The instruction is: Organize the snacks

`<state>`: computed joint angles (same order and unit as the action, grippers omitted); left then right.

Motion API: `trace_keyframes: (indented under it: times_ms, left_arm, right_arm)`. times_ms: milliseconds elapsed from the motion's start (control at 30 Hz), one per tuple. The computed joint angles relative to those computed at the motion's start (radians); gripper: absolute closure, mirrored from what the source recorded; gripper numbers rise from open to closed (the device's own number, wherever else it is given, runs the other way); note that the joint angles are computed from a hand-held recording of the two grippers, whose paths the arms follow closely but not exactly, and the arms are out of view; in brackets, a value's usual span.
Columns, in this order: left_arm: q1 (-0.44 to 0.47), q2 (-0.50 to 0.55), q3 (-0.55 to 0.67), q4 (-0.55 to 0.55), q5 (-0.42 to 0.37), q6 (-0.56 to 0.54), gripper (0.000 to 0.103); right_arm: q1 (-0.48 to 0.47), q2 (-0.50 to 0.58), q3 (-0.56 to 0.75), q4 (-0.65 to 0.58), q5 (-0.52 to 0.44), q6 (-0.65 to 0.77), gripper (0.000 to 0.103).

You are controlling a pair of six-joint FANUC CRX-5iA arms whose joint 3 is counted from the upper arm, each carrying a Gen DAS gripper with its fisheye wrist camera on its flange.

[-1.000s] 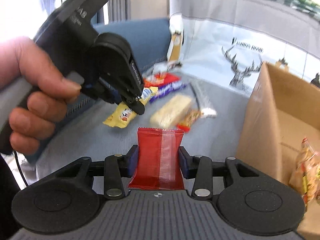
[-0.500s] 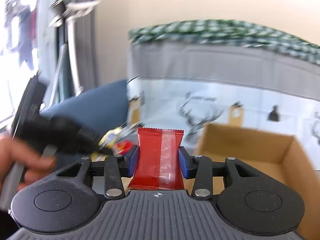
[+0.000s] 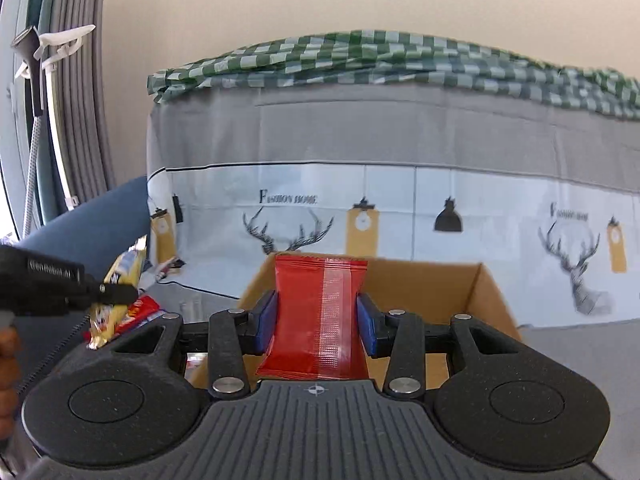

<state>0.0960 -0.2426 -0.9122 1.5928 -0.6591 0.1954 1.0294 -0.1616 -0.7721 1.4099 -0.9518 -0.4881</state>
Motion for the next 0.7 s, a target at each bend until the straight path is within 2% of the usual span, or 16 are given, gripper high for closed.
trace_keyframes:
  times_ms: [333,700]
  left_arm:
    - [-0.194,0.022,-0.004,0.094,0.052,-0.123,0.093]
    - [-0.333,0.035,-0.007,0.199,0.121,-0.249,0.093]
  right_arm:
    - [0.025,-0.029,-0.046,-0.079,-0.091,0.044,0.059]
    - [0.007,-0.034,-0.053,-0.113,-0.093,0.059,0.059]
